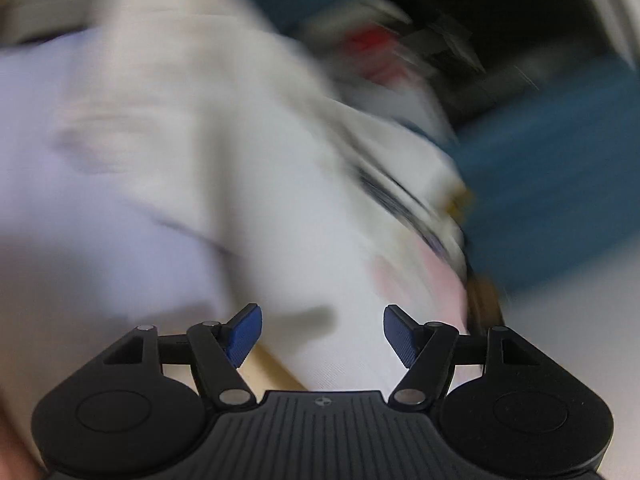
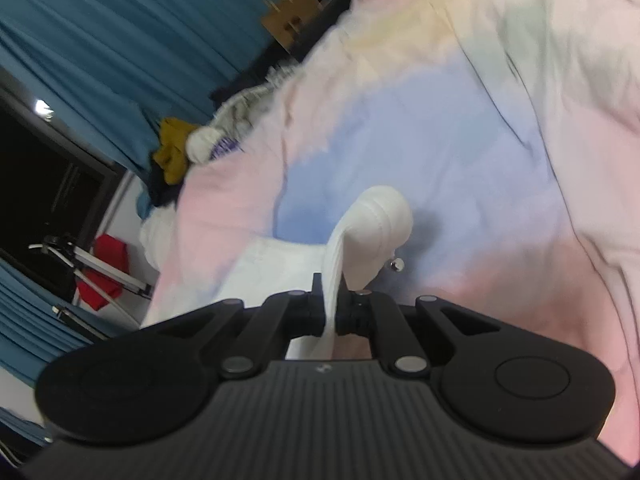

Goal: Fold clothes

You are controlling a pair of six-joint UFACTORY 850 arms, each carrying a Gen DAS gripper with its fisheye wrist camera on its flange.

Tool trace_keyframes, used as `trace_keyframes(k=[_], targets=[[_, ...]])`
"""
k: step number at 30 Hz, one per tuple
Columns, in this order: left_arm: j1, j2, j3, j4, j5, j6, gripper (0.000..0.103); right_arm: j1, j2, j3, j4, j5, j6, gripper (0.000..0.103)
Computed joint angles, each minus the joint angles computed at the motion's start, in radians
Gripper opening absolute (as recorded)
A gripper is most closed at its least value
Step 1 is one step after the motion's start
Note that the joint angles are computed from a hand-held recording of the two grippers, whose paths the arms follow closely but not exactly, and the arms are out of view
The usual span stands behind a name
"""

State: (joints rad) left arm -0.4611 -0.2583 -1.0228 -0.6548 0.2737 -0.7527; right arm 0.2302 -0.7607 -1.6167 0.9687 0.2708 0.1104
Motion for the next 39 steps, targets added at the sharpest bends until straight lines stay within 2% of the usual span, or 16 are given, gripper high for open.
trace_keyframes(k=[1,2,3,4,6,9,11,17,20,25,27,30,34,36,38,39], targets=[[0.014,0.002,0.020,-0.040,0.007,-0.056,0.068,0.005,-0.004,-0.011,0.043,0.016,-0.067,0.006],[0.025,0.004,0.040,-0.088,0.014,-0.102,0.063,0.011,-0.005,-0.016,0.070,0.034,-0.115,0.006],[0.034,0.005,0.057,-0.094,0.027,-0.173,0.051,0.016,-0.004,-0.019,0.084,0.051,-0.149,0.006],[0.041,0.002,0.064,-0.073,0.046,-0.234,0.050,0.020,-0.005,-0.022,0.091,0.065,-0.171,0.006],[0.053,-0.006,0.069,-0.062,0.083,-0.310,0.050,0.026,-0.010,-0.032,0.095,0.086,-0.196,0.006],[0.058,-0.018,0.053,-0.191,0.120,-0.209,0.050,0.027,-0.022,-0.053,0.110,0.093,-0.221,0.006],[0.072,-0.028,0.045,-0.199,0.133,-0.223,0.050,0.025,-0.027,-0.058,0.116,0.090,-0.218,0.006],[0.103,-0.042,0.020,-0.151,0.105,-0.288,0.050,0.015,-0.046,-0.075,0.098,0.076,-0.166,0.006],[0.093,-0.026,0.017,-0.200,0.087,-0.196,0.050,0.014,-0.045,-0.062,0.011,0.109,-0.065,0.006],[0.072,-0.016,-0.012,-0.379,0.050,0.060,0.053,0.028,-0.033,-0.035,-0.099,0.221,0.015,0.006],[0.070,-0.035,-0.039,-0.442,0.046,0.136,0.059,0.033,-0.027,-0.026,-0.116,0.267,0.026,0.005],[0.079,-0.054,-0.065,-0.428,0.042,0.123,0.071,0.037,-0.023,-0.022,-0.116,0.309,0.028,0.005],[0.087,-0.111,-0.139,-0.505,0.026,0.224,0.079,0.038,-0.029,-0.027,-0.091,0.329,0.007,0.005],[0.091,-0.137,-0.167,-0.529,0.024,0.250,0.079,0.038,-0.035,-0.035,-0.079,0.326,-0.013,0.005],[0.097,-0.153,-0.175,-0.496,0.033,0.203,0.078,0.039,-0.039,-0.042,-0.063,0.324,-0.041,0.005],[0.102,-0.159,-0.178,-0.490,0.034,0.189,0.073,0.040,-0.040,-0.044,-0.057,0.323,-0.051,0.005]])
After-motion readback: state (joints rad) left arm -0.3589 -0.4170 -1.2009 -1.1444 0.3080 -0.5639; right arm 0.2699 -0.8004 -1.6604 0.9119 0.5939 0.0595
